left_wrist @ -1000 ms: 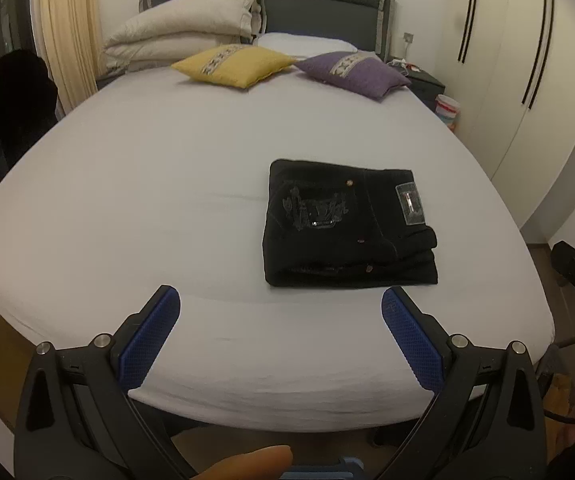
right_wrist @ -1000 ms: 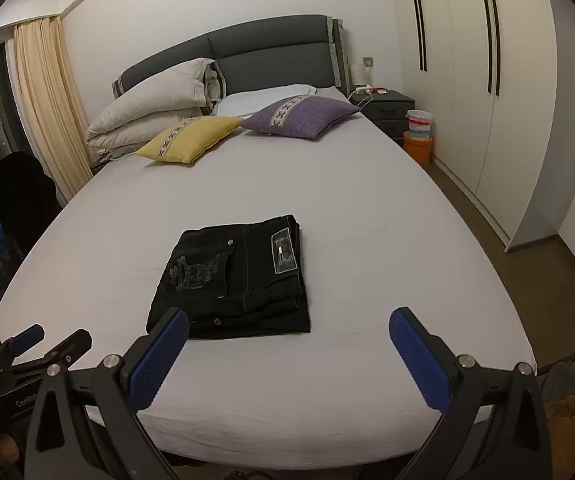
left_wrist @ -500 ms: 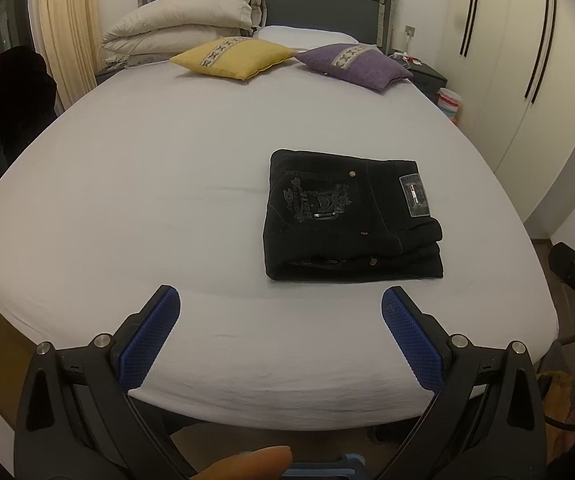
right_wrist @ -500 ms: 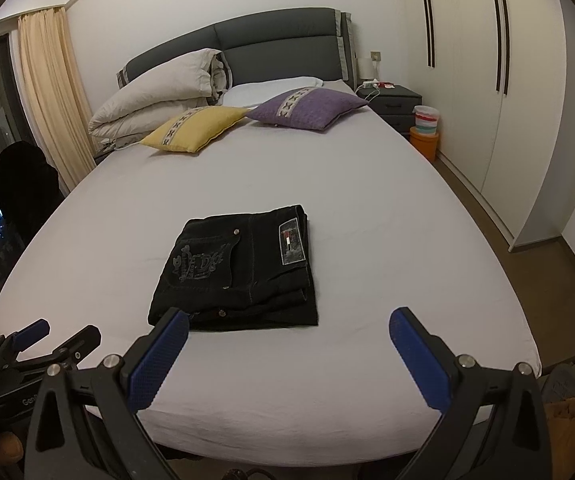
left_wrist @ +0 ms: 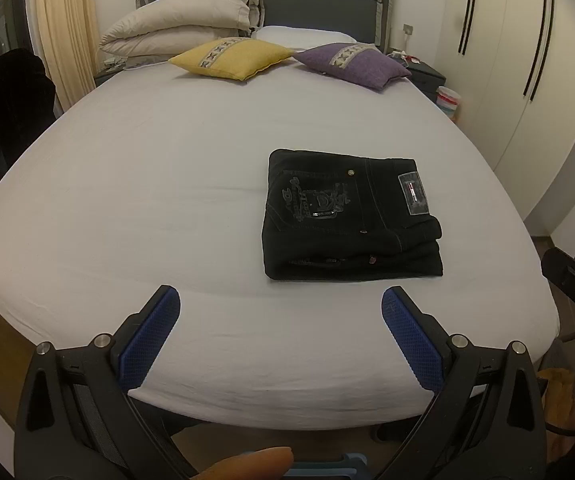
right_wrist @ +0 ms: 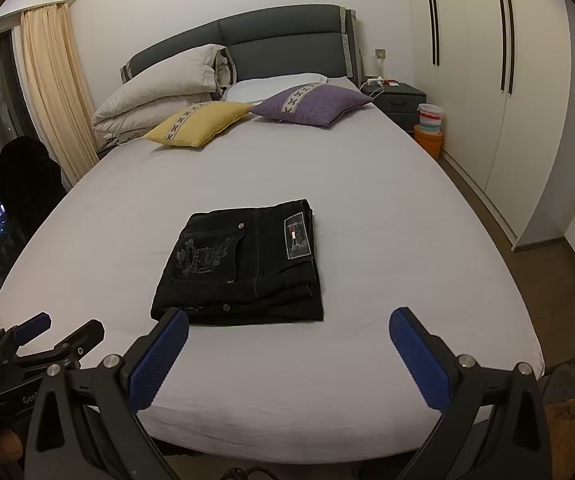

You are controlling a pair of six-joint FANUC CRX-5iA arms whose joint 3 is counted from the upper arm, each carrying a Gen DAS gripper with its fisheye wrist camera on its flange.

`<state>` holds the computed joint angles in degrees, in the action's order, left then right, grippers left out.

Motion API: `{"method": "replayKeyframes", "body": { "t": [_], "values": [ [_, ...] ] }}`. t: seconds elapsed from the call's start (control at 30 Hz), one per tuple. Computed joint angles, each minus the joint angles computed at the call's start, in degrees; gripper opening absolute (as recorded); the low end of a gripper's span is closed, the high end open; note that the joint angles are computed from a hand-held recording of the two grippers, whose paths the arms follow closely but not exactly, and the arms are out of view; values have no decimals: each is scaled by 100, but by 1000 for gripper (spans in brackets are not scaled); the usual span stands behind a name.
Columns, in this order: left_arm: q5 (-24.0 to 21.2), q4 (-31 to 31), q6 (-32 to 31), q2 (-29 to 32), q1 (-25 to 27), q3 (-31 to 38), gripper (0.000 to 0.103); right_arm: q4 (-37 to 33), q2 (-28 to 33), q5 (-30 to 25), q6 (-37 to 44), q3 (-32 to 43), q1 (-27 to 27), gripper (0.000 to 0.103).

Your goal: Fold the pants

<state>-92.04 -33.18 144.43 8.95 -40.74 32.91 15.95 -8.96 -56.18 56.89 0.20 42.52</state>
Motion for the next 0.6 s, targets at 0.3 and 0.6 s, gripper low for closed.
{"method": "replayKeyframes", "body": {
  "t": [0.3, 0.6],
  "values": [
    [6, 31, 0, -15, 17, -33, 103, -49, 11, -53, 52, 30, 8, 103],
    [36, 68, -18, -44, 32, -87, 103, -38, 4, -65, 40, 14, 34, 103]
  ]
}}
